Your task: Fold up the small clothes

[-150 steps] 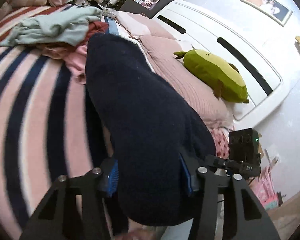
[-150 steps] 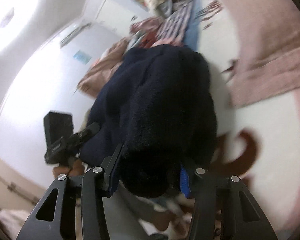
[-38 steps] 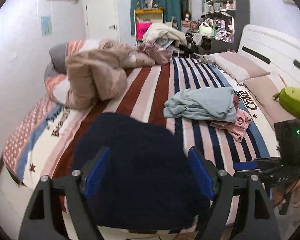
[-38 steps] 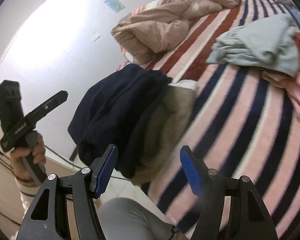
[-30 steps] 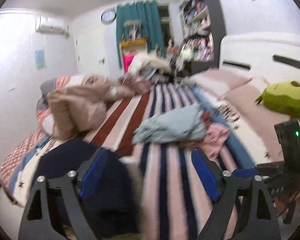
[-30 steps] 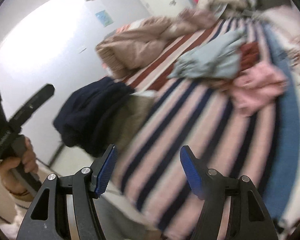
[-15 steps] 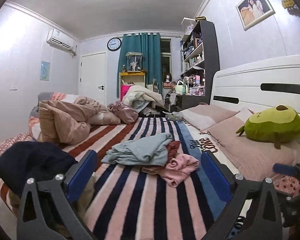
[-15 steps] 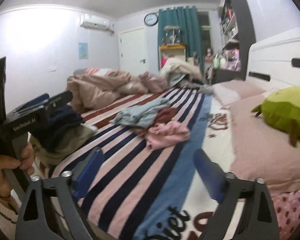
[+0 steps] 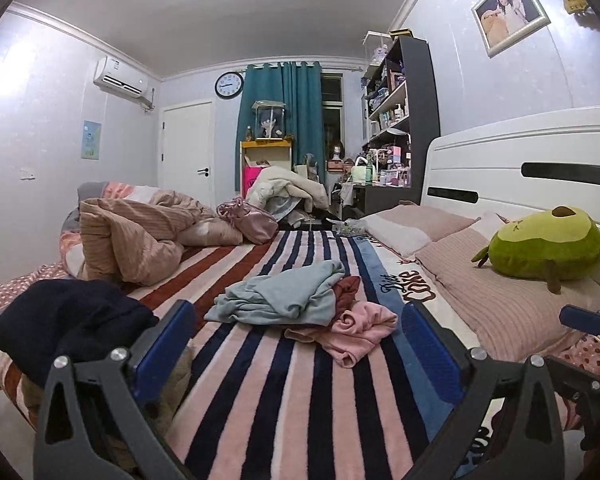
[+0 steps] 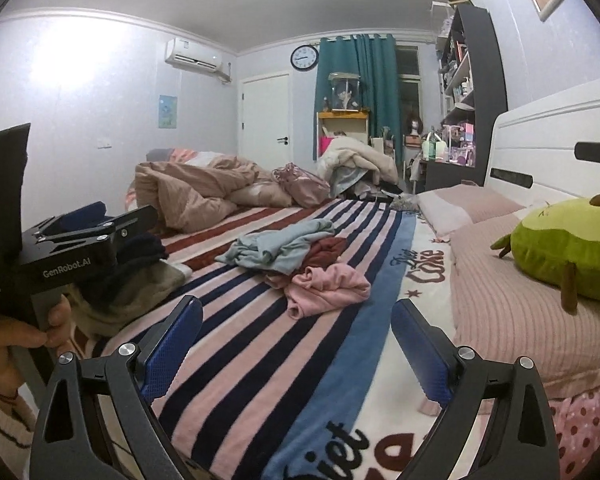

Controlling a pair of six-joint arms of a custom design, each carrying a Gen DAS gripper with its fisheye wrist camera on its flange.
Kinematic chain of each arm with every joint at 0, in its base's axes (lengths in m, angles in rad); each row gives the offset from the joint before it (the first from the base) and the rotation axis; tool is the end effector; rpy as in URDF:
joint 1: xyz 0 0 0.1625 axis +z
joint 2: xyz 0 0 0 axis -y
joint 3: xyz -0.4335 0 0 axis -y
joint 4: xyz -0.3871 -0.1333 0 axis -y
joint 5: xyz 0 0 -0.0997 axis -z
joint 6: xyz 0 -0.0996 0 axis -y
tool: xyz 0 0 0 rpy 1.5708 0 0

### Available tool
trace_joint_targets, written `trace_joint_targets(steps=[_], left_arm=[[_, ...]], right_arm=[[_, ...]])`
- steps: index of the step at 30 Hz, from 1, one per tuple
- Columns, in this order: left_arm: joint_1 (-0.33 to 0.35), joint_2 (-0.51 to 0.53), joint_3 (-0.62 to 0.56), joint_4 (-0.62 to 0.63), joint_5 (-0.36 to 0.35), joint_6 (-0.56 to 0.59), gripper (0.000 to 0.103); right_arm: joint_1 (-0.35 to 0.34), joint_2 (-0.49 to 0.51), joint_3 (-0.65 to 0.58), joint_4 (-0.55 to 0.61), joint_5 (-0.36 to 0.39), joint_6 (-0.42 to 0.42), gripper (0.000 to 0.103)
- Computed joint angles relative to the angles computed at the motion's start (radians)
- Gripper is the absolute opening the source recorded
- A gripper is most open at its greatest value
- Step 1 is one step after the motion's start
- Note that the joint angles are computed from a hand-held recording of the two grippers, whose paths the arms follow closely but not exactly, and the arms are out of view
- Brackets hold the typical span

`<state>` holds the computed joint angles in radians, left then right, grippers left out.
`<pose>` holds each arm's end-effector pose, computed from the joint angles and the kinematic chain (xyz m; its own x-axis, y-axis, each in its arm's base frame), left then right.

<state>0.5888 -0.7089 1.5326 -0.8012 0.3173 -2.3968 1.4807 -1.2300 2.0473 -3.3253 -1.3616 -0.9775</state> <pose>-0.3898 -0.5344 0.0603 -0.6955 -0.1886 -0.6934 0.6666 0.1909 -0.7206 0.1041 -0.5589 0.3114 -0.5973 -0.5329 0.5994 -0.7904 0.2644 -0.5525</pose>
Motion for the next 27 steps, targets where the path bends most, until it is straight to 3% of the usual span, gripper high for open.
trace_joint_targets(steps=[12, 27], left_arm=[[-0.011, -0.028, 0.061, -0.094, -0.019, 0.049, 0.102], [-0.014, -0.025, 0.060, -0.086, -0.023, 0.042, 0.102]], right_arm=[[0.012, -0.007, 0.006, 0.003, 0.005, 0.003, 0.094], [0.010, -0.010, 0.004, 0.005, 0.010, 0.004, 0.094]])
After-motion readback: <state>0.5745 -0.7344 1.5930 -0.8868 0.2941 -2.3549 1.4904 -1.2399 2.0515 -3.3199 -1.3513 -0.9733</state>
